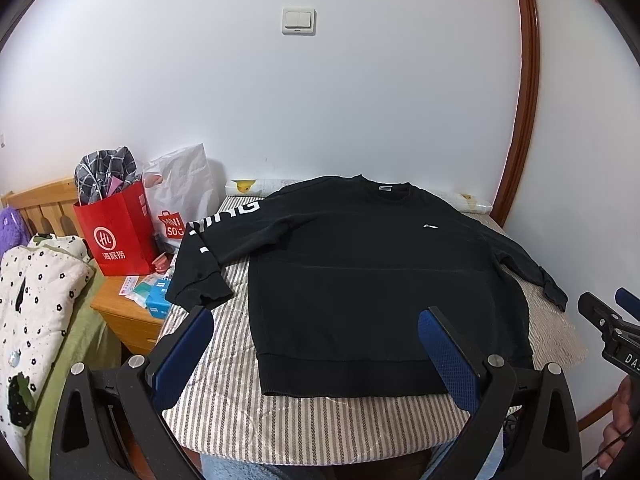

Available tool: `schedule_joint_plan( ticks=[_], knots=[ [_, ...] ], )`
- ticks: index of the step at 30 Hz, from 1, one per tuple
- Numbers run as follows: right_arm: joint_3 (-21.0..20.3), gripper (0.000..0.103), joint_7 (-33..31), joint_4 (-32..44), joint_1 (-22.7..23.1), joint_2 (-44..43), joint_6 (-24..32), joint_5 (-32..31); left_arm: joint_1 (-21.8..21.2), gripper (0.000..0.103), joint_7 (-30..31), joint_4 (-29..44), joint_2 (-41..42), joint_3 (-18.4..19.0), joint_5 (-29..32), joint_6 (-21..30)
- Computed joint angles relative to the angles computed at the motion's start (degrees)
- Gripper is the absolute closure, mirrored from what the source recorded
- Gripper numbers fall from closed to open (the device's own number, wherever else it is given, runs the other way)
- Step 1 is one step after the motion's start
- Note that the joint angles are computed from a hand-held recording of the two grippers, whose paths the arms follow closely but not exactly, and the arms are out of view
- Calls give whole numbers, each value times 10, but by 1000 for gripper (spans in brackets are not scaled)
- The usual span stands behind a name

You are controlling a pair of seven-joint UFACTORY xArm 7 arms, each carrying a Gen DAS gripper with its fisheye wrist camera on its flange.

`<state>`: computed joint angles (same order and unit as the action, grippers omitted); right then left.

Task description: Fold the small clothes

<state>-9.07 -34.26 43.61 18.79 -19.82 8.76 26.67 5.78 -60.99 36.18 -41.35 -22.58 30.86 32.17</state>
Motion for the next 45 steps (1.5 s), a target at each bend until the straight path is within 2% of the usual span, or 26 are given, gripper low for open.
schedule_joint_plan(
  ticks=[7,12,15,17,19,21,22,26,28,33,35,40,42,44,45],
  knots=[
    [-8,0,-15,-1,21,16,-23,17,31,0,-18,1,22,-7,30,-29],
    [-29,0,-55,18,62,64,-51,60,53,0,-29,-8,62,6,46,-70],
    [-36,0,-107,40,78,107,-49,106,77,0,-34,-13,109,8,75,-82],
    [-17,0,-109,54,65,143,-64,109,71,0,-19,-18,141,34,79,-92],
    [-8,0,-131,73,61,178,-68,148,82,0,-24,-34,172,61,91,-128],
    [3,0,-166,102,49,213,-42,197,91,2,-24,-44,198,88,93,-151],
    [10,0,-167,115,41,231,-31,200,100,5,-22,-48,215,105,97,-171],
    [22,3,-100,156,30,297,-18,128,133,7,-23,-37,260,132,111,-206],
    [36,7,-89,177,19,322,-6,113,137,10,-15,-8,297,146,117,-200],
    [62,10,-45,230,-3,373,25,67,110,11,-11,71,385,181,145,-178],
    [57,10,-6,249,3,391,39,26,97,11,-39,112,421,190,188,-148],
    [62,10,46,268,-4,414,47,-48,49,11,-76,177,474,221,239,-72],
    [70,10,60,271,-15,418,48,-66,33,14,-84,189,483,236,248,-63],
    [79,10,73,283,-30,426,53,-81,20,30,-96,195,488,253,251,-64],
    [84,10,80,290,-38,431,56,-87,13,35,-103,197,489,261,253,-59]
  ],
)
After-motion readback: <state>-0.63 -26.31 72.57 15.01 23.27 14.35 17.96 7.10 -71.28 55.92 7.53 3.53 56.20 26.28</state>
